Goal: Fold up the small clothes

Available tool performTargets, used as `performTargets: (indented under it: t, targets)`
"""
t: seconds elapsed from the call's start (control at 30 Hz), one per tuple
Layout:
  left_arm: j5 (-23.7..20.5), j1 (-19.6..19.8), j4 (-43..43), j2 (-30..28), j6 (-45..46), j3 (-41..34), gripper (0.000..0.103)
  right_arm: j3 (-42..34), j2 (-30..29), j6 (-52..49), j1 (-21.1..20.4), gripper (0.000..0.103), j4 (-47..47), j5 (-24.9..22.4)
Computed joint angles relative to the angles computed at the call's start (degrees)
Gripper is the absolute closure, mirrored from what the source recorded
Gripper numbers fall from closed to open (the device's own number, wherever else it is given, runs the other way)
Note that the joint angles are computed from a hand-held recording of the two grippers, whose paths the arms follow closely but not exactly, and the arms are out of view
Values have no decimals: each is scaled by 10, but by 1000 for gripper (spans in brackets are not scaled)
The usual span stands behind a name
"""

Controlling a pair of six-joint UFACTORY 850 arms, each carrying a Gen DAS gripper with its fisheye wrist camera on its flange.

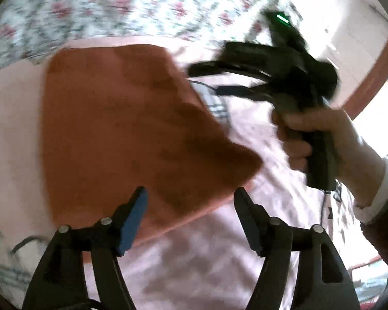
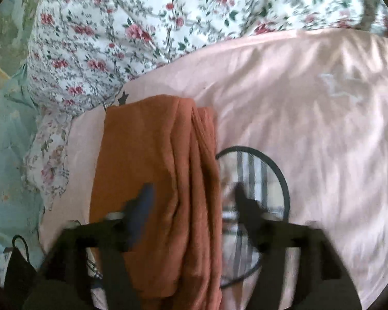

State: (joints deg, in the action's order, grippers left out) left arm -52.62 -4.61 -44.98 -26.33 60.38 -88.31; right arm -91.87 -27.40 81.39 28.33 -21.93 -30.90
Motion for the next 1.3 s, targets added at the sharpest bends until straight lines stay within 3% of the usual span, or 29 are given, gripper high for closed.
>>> performTargets:
  t: [0.23,0.63,0.67,0.7,0.73,0.77,0.8,0.87,0.97,1.07,1.3]
  targets:
    - [19,44,44,-60,-112,-84,23,-7,-17,-49,10,21,60,0]
    - [-119,40,67,-291,-308,-387,23,24,-23,-133,-19,21,178,66]
    - [-118,38,65,-298,-308,-393,23,26,-24,-132,-19,32,180,70]
    - [-104,36,59,-292,-292,-382,30,25,-26,-150,-21,45,202,72]
    - [-99,33,54,-292,-277,-383,42,28,-28,-182,-24,67,247,82]
    - [-107,29,56,-298,-268,-394,59,32,-28,-190,-24,71,268,92]
    - [-98,27,61,-291,-266,-386,69,29,-29,-185,-23,73,265,91]
    - [-91,30,44,-276,-247,-371,80,16,-30,-149,-16,76,227,82]
    - [-93,47,1,-237,-206,-328,83,11,-24,-132,-6,79,220,110]
    - [-66,68,-12,-180,-162,-264,83,-22,-41,-158,7,81,245,122]
    - [-74,135,11,-142,-160,-240,83,-172,-147,-286,43,81,360,119]
